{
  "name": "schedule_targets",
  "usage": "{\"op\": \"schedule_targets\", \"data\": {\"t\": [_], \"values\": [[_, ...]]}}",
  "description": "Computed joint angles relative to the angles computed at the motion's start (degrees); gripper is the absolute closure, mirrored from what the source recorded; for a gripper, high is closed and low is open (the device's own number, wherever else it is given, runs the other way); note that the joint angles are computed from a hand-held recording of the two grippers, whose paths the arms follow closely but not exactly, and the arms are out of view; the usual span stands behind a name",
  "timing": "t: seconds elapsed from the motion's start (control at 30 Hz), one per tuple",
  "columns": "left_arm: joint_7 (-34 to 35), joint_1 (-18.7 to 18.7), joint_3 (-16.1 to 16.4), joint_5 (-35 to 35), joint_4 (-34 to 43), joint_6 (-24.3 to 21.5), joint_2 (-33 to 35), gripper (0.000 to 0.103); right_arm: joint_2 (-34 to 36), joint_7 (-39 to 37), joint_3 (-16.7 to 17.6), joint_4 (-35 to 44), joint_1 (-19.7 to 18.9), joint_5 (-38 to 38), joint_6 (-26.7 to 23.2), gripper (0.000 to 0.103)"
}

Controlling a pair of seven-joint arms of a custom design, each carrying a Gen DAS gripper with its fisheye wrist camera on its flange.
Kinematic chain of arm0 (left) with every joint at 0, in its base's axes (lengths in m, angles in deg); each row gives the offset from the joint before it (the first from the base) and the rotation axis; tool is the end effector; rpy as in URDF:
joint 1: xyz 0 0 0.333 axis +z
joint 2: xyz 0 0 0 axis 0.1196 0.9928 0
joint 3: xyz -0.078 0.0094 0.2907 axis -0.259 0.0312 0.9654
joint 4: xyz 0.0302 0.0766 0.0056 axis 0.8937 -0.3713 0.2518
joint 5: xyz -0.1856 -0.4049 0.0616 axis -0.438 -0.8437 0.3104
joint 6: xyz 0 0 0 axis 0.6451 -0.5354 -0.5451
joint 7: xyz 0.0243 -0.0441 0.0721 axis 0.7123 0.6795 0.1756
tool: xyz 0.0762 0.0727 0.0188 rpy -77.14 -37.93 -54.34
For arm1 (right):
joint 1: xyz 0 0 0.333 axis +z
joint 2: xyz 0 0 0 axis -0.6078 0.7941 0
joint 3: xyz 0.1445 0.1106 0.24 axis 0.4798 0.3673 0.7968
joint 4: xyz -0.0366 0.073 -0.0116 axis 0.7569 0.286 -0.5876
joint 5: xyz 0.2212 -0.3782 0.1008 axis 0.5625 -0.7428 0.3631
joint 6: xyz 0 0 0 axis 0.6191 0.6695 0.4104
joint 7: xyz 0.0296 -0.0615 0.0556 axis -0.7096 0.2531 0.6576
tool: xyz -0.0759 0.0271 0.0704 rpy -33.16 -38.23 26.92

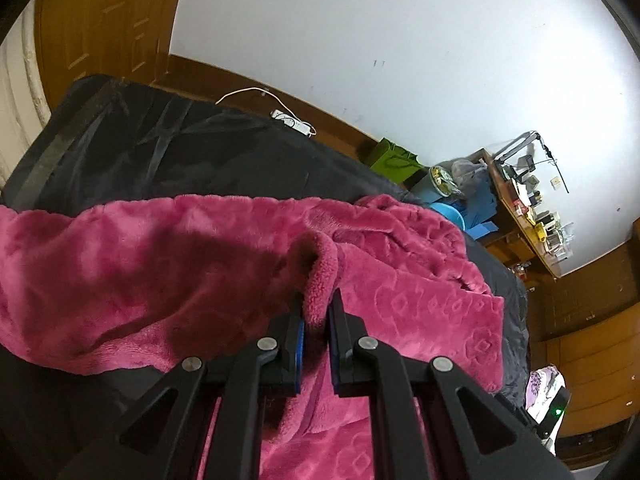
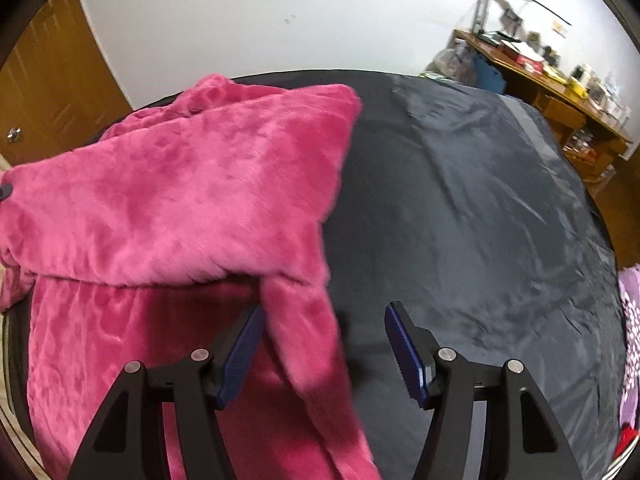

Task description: Fold clothes

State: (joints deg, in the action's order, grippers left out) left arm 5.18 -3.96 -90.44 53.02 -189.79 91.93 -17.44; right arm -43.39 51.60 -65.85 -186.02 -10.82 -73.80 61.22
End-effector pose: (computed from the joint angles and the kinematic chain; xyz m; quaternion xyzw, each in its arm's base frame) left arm 0.4273 -0.2426 0.6669 -0.8595 0.4054 -0.2985 0.0883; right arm 0.4945 0.3763 0.5333 -0.7594 0.6115 -0.1162 0.1897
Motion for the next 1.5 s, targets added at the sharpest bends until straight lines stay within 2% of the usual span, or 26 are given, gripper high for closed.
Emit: {"op": "schedule_targets", "data": {"t": [0.07,0.17,0.3,0.47,0.63,0.7,0.77,0.93,1.07,1.17,1.23,1.27,1.3,1.43,1.5], "values": [[0.17,-0.02,0.38,-0.25,-0.8,0.65,-0.27,0.092,1.77,-0.27,0.38,1.91,0.19,-1.68,-0.75,0.038],[0.57,0.21,0.81,-0.5,-1.56,0.93,-0.21,0.092,5.64,1.04,0.86,6.15,0.82,-8.91,-5.69,0.038],[2.04,-0.24,1.42,-1.91,-1.64,-0.33,2.01,0.092,4.44,10.68,-0.76,4.91,0.09,-13.93,-7.83,0.038],[5.16,-0.95,1.98,-3.65,-1.24,-2.12,6.95,0.088,3.02,13.08,-1.54,2.31,-1.46,-11.06,-7.72,0.038],[7.06,-0.74,2.09,-2.97,-0.79,-3.27,8.76,0.074,3.25,7.74,-1.41,2.53,-1.34,-7.45,-8.13,0.038],[7.71,-0.63,2.1,-2.42,-0.99,-2.7,8.08,0.057,1.98,5.79,-1.41,1.92,-1.35,-6.14,-8.18,0.038],[7.88,-0.6,2.36,-2.82,-2.25,-0.25,6.78,0.044,0.1,5.01,-1.43,0.99,-1.49,-4.56,-7.64,0.038],[8.29,-1.02,3.83,-7.17,-4.84,4.82,5.18,0.035,-0.94,5.6,-0.01,3.08,-1.45,-7.17,-4.02,0.036],[8.65,-1.0,4.45,-9.73,-5.52,5.55,6.0,0.032,4.88,1.66,0.24,9.7,-0.46,-6.59,-0.39,0.036],[9.39,-1.25,4.96,-11.87,-7.36,8.28,5.45,0.033,10.71,-2.55,0.08,15.22,1.0,-6.67,-0.28,0.036],[10.11,-1.16,5.12,-12.4,-7.14,8.65,5.84,0.051,13.08,-4.23,-0.38,17.16,1.84,-6.29,-1.82,0.036],[10.31,-1.01,5.1,-12.39,-6.68,8.21,6.23,0.075,14.47,-5.07,-0.64,18.37,2.15,-5.86,-2.51,0.036],[10.34,-0.84,5.04,-12.36,-6.4,8.06,6.44,0.083,15.89,-5.9,-0.88,19.63,2.44,-5.43,-3.24,0.036],[8.09,0.79,3.73,-9.77,-6.34,10.18,4.91,0.088,18.67,-5.56,-2.37,21.86,3.7,-7.32,-5.19,0.036],[7.42,1.82,2.66,-6.45,-4.77,9.25,4.83,0.088,19.33,-5.33,-2.95,22.21,3.55,-6.76,-5.61,0.036]]}}
